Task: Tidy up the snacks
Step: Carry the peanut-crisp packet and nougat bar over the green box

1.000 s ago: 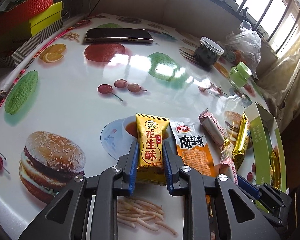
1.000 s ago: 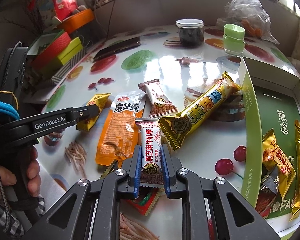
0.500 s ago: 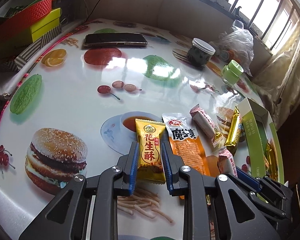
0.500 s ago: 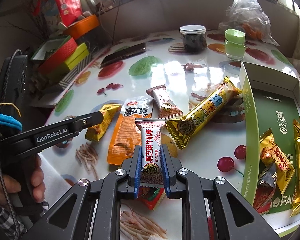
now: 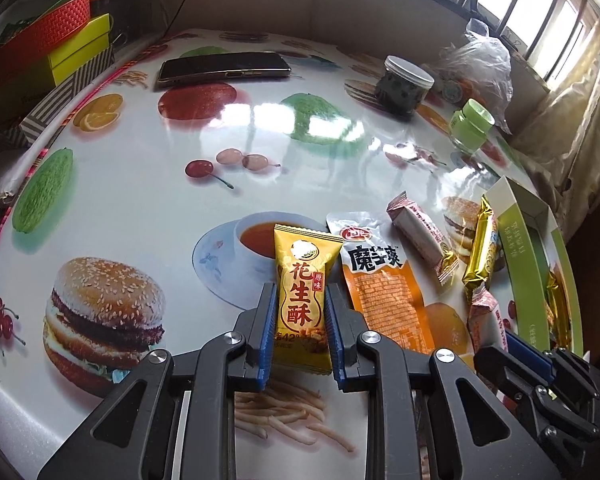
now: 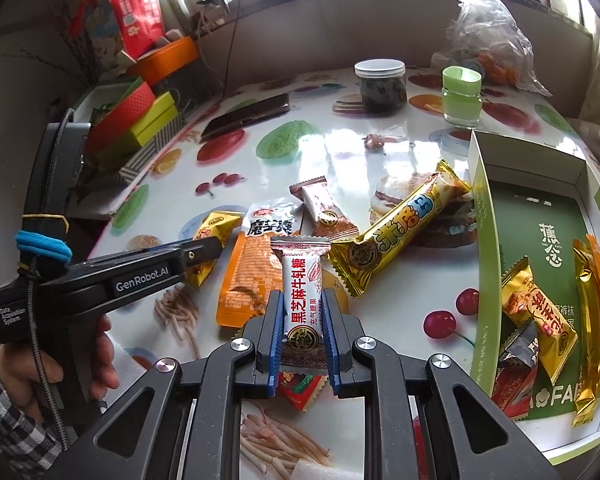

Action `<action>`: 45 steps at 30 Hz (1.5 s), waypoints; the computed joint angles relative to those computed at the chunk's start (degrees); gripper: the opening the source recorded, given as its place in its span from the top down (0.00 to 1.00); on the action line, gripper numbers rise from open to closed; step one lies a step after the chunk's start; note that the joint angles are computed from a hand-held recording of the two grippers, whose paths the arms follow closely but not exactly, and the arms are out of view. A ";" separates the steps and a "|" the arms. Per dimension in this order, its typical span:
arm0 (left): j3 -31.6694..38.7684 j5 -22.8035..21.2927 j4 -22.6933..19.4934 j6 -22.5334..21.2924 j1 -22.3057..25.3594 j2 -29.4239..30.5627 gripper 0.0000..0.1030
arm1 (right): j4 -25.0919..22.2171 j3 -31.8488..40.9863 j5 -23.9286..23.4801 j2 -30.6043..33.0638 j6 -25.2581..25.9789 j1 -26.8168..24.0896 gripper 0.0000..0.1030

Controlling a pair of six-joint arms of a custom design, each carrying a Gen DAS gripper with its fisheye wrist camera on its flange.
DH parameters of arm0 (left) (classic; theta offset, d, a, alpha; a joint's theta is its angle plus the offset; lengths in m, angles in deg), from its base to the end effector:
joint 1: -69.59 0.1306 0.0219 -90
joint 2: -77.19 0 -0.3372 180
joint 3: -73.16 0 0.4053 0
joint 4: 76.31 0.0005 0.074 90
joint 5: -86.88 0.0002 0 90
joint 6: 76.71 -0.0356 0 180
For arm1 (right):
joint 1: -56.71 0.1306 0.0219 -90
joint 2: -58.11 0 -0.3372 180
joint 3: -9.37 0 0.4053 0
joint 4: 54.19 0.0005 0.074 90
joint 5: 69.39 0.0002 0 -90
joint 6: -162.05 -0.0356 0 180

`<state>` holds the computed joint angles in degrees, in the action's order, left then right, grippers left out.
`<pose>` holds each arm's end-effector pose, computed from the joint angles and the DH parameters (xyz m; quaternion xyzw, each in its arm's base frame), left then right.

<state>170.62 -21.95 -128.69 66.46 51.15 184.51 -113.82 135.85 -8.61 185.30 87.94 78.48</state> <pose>0.5457 -0.1704 0.2877 -0.3233 0.9024 -0.0097 0.2848 0.6279 0.2689 0.3028 -0.3630 0.8645 0.2562 0.2348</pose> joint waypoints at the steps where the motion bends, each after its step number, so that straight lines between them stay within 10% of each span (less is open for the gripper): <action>1: 0.11 -0.24 0.00 -0.26 -0.08 0.06 0.77 | 0.00 0.07 -0.05 0.02 -0.01 -0.07 0.83; 45: 19.68 -2.01 -1.29 -12.51 -5.33 8.68 0.78 | 5.86 -0.75 -0.43 -3.31 -5.50 -7.85 0.83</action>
<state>190.30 -23.96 -129.98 53.95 45.82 193.18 -107.97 135.10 -9.04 181.99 82.44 70.64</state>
